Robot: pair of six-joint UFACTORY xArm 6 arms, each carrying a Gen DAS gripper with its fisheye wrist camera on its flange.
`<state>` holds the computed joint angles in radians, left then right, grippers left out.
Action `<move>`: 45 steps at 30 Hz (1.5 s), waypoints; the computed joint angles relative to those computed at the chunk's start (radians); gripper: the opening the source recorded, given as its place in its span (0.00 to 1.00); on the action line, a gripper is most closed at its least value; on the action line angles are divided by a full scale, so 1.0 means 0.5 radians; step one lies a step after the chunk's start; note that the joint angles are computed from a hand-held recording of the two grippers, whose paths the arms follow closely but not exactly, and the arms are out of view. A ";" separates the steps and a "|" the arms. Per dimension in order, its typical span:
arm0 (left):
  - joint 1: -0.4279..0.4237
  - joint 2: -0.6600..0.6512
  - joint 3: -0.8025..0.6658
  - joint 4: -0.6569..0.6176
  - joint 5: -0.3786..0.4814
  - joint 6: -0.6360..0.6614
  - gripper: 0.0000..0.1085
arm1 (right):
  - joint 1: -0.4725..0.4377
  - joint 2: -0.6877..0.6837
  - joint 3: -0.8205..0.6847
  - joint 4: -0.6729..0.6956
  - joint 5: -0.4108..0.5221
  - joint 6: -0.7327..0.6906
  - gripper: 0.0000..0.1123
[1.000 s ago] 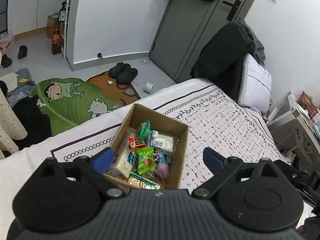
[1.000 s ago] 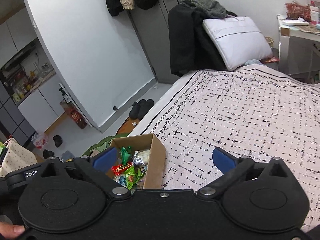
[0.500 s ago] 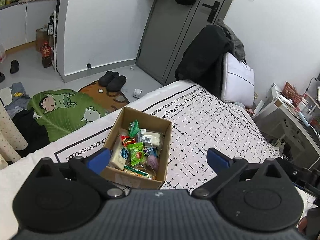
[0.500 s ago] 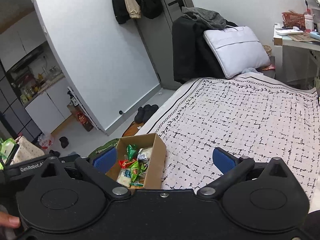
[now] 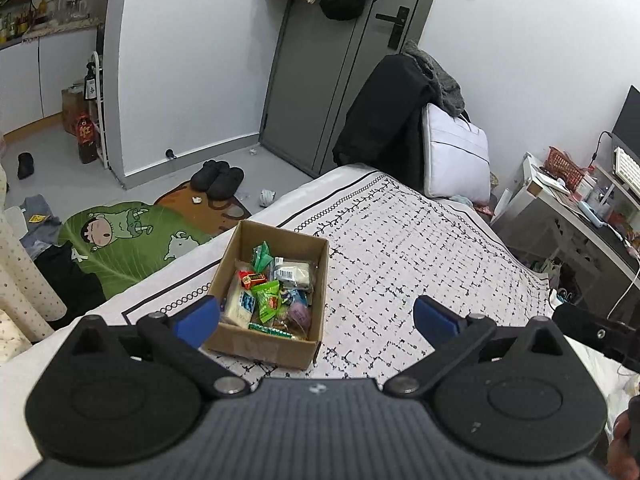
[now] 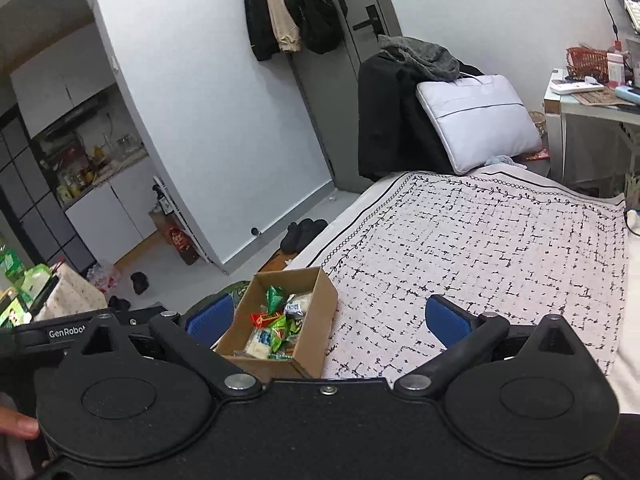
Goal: Organize snacks
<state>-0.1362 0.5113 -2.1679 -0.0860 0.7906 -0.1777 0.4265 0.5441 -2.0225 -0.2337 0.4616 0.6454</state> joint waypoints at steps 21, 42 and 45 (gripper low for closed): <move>-0.040 -0.446 0.601 0.004 -0.145 0.181 0.95 | 0.039 -0.355 0.458 -0.058 -0.086 -0.049 0.92; -0.013 -0.577 0.738 -0.045 -0.189 0.231 0.95 | 0.083 -0.352 0.392 -0.190 0.003 -0.040 0.92; -0.009 -0.580 0.741 -0.051 -0.189 0.239 0.95 | 0.089 -0.348 0.382 -0.209 0.012 -0.026 0.92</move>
